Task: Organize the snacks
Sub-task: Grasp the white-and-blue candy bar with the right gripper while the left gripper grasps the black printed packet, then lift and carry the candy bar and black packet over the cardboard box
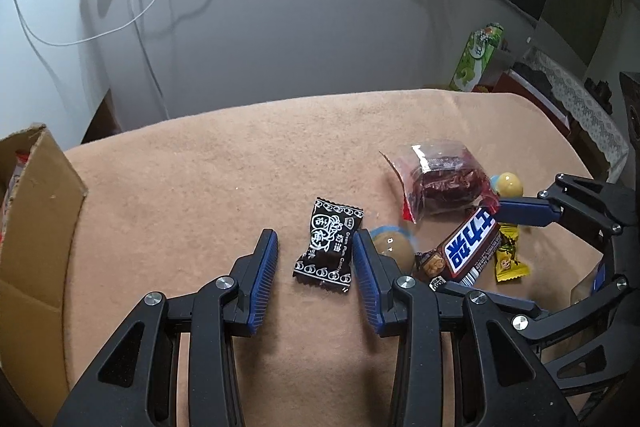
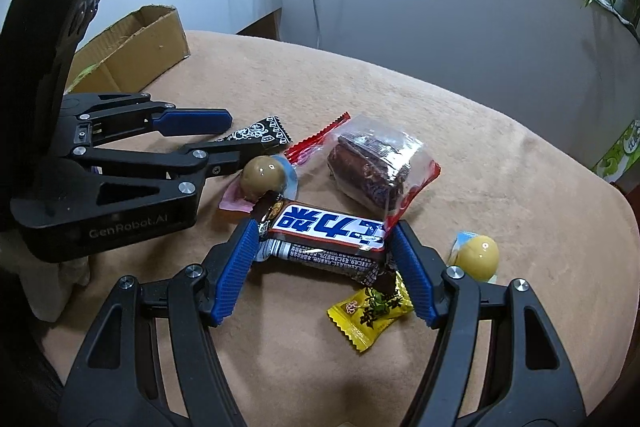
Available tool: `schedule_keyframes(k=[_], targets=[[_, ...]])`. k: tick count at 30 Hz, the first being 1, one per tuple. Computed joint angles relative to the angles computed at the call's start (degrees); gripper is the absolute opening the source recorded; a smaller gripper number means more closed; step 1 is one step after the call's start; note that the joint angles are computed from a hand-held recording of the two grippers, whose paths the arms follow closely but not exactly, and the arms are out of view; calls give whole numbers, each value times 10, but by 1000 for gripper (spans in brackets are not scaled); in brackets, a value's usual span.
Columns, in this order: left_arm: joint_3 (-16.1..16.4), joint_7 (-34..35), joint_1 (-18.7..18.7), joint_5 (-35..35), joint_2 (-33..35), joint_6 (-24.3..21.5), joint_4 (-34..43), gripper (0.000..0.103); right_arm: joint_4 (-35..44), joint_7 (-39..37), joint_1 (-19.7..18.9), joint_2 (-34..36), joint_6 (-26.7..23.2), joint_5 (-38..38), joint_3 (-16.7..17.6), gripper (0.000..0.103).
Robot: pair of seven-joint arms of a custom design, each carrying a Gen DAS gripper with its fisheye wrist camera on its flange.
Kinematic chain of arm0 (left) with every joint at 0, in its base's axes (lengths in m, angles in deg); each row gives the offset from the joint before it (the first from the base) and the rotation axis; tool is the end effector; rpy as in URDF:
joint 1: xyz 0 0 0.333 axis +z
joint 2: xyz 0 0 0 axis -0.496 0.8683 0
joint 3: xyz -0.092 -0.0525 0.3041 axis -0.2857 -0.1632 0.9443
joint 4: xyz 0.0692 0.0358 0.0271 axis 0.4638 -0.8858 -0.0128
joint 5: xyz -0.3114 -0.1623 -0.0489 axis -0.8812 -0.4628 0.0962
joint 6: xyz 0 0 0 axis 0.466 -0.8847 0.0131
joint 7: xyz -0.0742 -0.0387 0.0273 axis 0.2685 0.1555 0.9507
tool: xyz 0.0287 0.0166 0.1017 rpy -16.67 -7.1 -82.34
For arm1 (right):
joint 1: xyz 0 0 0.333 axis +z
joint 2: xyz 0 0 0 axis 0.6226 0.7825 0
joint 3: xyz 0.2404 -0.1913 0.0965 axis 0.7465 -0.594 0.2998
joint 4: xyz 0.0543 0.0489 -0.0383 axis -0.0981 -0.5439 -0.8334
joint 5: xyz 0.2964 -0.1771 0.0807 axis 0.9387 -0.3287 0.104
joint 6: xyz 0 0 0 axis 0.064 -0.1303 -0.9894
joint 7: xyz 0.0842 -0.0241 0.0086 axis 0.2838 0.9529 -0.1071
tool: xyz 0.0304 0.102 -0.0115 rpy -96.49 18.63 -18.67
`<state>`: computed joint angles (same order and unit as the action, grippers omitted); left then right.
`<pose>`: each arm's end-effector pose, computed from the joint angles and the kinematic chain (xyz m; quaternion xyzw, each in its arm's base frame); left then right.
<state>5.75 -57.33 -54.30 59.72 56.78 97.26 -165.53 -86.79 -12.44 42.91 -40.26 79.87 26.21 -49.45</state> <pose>0.5877 -0.3058 0.2761 -0.6427 0.6846 -0.2824 0.1962 0.6210 0.1121 0.2712 -0.8661 0.3966 -0.1191 0.2801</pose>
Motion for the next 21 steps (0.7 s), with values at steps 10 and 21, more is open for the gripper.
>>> schedule_keyframes(k=[10,21], targets=[[-8,12,-2,-5,3,-30,10,25,-1,13,9,6,14,-17,-3,64],[5,-27,-13,36,-7,-27,3,25,-9,5,-6,-1,7,-5,7,57]])
